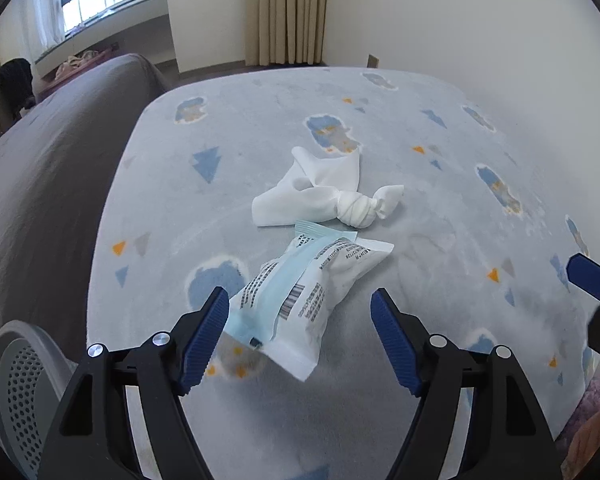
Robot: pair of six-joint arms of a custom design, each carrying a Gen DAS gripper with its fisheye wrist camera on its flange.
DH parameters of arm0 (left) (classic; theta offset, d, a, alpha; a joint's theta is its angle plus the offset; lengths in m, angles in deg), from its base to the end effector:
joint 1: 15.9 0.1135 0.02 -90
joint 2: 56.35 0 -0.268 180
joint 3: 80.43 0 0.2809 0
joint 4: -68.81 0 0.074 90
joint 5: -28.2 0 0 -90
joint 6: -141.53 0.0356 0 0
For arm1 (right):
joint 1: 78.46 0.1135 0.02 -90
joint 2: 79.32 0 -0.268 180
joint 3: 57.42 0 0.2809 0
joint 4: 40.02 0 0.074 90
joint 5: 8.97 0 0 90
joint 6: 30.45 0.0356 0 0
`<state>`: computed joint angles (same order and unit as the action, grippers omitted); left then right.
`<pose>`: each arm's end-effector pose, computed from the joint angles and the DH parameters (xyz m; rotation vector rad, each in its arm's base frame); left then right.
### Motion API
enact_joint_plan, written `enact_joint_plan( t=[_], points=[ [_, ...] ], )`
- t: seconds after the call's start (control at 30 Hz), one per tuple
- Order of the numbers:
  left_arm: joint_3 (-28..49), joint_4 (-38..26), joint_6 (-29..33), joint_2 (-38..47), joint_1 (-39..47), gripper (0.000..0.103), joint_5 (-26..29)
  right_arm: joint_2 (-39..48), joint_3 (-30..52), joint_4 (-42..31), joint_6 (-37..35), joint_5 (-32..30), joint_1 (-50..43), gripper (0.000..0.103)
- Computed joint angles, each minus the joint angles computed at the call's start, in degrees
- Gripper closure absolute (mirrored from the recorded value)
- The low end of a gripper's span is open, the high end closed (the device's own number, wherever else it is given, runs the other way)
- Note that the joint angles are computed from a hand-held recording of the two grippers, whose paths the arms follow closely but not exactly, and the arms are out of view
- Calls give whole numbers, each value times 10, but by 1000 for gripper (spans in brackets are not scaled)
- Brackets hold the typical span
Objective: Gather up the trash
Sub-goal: 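Lift the tissue packet with the left gripper while the right moves toward the white tissue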
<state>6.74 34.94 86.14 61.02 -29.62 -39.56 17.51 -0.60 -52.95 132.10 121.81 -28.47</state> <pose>0.4172 -0.1157 0.1140 1.1729 2.3264 -0.3945 0.2286 0.2362 0.1184 0.7038 2.1178 0.2552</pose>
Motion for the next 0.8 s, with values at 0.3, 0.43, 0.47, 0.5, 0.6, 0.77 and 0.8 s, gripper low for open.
enact_joint_plan(
  t=[0.3,0.43,0.47,0.5,0.6,0.77,0.8],
  points=[
    [85,-41,-2,79,-20,31,-25,-12,-14,17,-6,-6,-4,30],
    [102,-44,-16,91,-21,39,-25,-9,-11,17,-9,-8,-4,30],
    [102,-41,-22,92,-20,39,-21,-9,-10,16,-9,-8,-4,30],
    [101,-38,-28,91,-17,40,-14,-9,-10,15,-9,-9,-4,30],
    [91,-26,-39,87,-13,50,-1,-6,-9,16,-8,-12,-7,30],
    [67,-4,-51,73,-6,59,18,0,-5,15,-9,-17,-9,30],
    [62,0,-53,70,-4,59,21,0,-4,15,-10,-17,-10,30]
  ],
)
